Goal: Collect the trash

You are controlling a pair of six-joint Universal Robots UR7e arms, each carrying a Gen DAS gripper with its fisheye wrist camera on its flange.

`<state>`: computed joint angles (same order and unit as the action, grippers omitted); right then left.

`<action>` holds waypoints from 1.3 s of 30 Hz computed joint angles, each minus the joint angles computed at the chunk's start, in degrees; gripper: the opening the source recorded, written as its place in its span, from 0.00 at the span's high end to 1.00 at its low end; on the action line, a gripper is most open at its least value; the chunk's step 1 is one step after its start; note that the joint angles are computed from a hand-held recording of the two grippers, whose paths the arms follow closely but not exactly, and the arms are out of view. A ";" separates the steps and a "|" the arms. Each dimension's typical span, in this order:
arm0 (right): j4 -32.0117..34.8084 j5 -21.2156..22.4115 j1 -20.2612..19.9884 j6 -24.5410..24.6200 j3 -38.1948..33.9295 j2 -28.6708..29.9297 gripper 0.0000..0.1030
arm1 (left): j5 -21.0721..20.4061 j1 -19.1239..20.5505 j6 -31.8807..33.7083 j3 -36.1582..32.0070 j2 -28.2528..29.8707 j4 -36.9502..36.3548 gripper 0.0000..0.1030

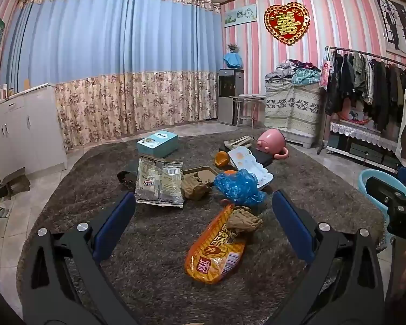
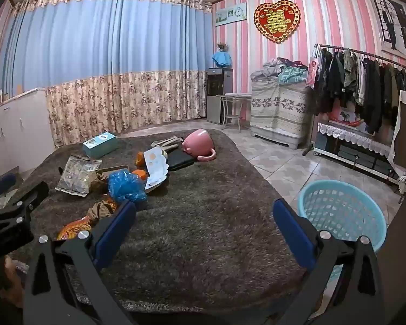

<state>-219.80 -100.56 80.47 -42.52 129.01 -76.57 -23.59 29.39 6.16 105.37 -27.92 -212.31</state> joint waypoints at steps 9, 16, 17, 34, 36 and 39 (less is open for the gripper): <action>-0.57 0.08 -0.42 -0.25 -0.09 0.10 0.04 | 0.13 -0.16 1.18 -0.61 0.90 -0.98 0.05; -1.32 0.09 -0.48 -0.56 0.01 0.19 0.04 | 0.42 -0.45 1.03 -1.23 1.96 -1.24 0.05; -1.50 0.06 -0.45 -0.63 -0.02 0.34 0.04 | 0.47 -0.48 0.95 -1.35 2.12 -1.22 0.05; -1.89 0.24 -0.80 -0.62 0.00 0.37 0.04 | -0.23 -0.18 1.98 -0.62 1.15 -1.54 0.05; -1.91 0.25 -0.80 -0.65 0.00 0.40 0.04 | -0.26 -0.17 2.02 -0.64 1.22 -1.67 0.05; -1.93 0.24 -0.83 -0.70 -0.01 0.38 0.04 | -0.20 -0.15 1.90 -0.76 1.29 -1.50 0.05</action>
